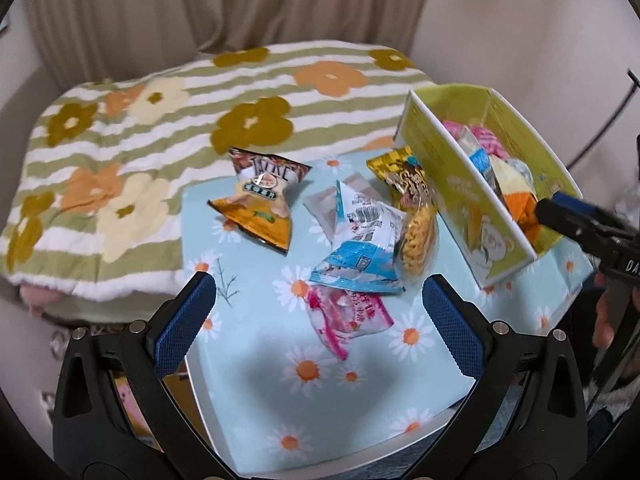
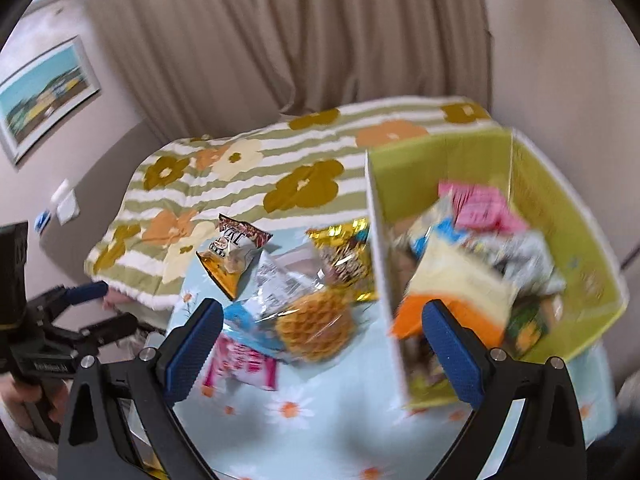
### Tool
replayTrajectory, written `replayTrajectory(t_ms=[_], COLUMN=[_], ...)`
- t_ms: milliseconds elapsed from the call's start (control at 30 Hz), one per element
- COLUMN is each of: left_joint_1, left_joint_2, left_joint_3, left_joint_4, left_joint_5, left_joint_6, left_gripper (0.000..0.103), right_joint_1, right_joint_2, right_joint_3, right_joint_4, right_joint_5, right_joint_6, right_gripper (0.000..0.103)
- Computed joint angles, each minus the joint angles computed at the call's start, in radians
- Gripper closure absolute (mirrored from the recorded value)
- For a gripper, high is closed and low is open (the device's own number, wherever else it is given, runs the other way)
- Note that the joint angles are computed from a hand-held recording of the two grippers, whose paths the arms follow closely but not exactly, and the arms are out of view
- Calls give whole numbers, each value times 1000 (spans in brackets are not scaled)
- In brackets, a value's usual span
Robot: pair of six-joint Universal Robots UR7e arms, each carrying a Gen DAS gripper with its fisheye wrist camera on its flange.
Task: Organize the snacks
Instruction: 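Grasp the blue-and-white bag with the left tool while the right tool grasps the waffle cake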
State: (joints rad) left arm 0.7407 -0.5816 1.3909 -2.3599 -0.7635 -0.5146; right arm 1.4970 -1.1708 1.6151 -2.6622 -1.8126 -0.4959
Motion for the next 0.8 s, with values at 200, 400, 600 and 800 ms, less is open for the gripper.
replayTrajectory(t_ms=[200, 400, 600, 800], left_joint_1=[70, 126, 152, 171], left_joint_2=[37, 121, 167, 190], left_joint_3=[-63, -194, -264, -306], left_joint_4=[-23, 19, 57, 103], left_joint_5=[-122, -223, -245, -251], left_joint_6=[180, 306, 343, 335], left_gripper=[1, 1, 1, 1], right_joint_1=[6, -43, -70, -72], right_joint_2=[28, 59, 131, 205], right_joint_3=[86, 149, 141, 110], right_joint_4=[-122, -244, -363, -469], right_joint_5=[-44, 19, 51, 14], right_joint_6=[236, 499, 613, 665], right_gripper=[4, 4, 4, 4])
